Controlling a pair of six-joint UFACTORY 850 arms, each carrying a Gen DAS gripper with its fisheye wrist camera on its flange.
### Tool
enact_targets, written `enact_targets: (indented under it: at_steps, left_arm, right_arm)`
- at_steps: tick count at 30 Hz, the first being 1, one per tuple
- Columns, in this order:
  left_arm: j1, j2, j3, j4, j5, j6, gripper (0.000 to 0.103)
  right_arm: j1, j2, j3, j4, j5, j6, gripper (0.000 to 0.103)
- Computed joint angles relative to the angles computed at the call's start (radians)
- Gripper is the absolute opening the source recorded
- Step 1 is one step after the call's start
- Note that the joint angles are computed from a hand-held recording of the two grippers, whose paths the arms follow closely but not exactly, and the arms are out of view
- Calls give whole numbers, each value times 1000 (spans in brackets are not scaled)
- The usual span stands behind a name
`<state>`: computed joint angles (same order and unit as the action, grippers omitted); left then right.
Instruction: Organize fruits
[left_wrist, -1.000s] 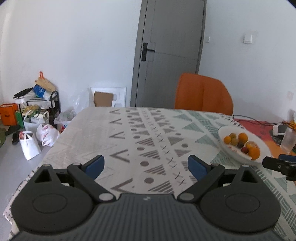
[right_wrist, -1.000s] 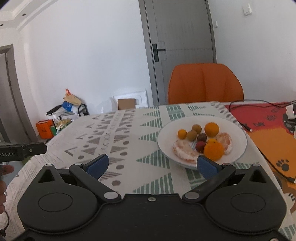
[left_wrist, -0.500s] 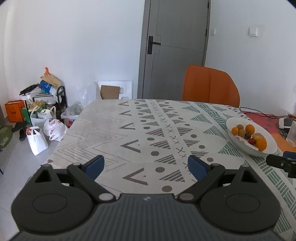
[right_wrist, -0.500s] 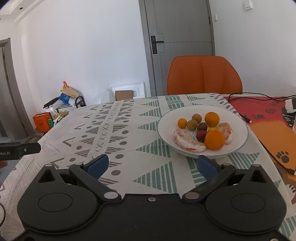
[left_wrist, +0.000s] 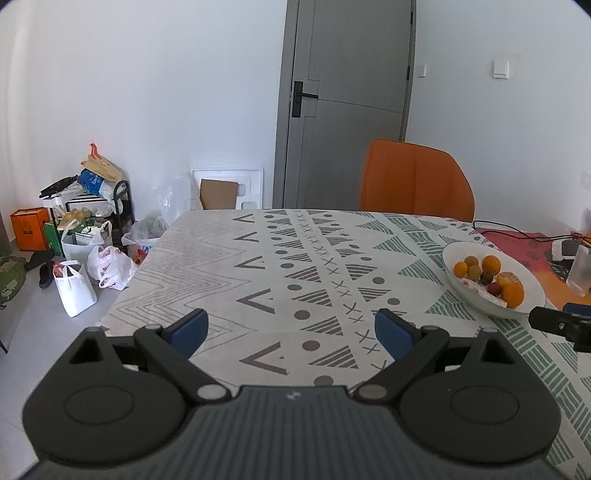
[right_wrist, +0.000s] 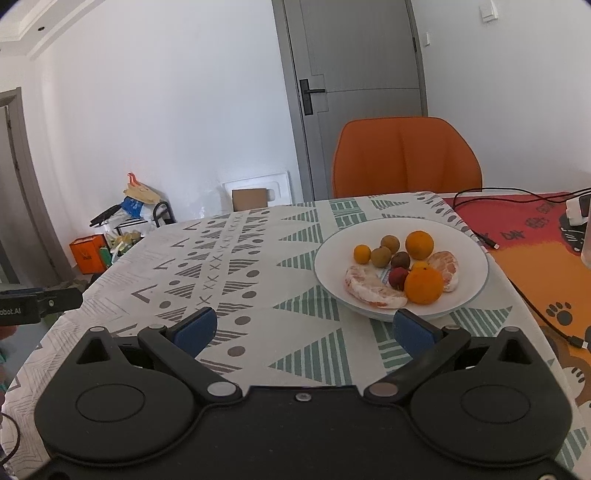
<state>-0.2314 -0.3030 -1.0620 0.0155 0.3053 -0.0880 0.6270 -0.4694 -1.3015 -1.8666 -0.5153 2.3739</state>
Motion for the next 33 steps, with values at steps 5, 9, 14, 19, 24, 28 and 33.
enact_targets:
  at_steps: [5, 9, 14, 19, 24, 28, 33]
  left_arm:
    - [-1, 0, 1, -2, -1, -1, 96]
    - [0, 0, 1, -3, -4, -4, 96]
    - [4, 1, 1, 16, -8, -23, 96]
    - [4, 3, 3, 1, -8, -3, 97]
    - [5, 4, 3, 7, -8, -6, 97]
    - [6, 5, 3, 11, -10, -9, 97]
    - [7, 7, 5, 19, -10, -13, 97]
  right_arm:
    - [2, 2, 1, -6, -1, 2, 103]
    - [3, 2, 0, 3, 0, -7, 103]
    - [4, 0, -3, 8, 0, -15, 103]
    - [5, -1, -4, 12, 1, -19, 103]
    - [5, -2, -4, 13, 1, -19, 103]
    - [7, -1, -3, 14, -1, -18, 103]
    - [7, -2, -3, 11, -2, -14, 103]
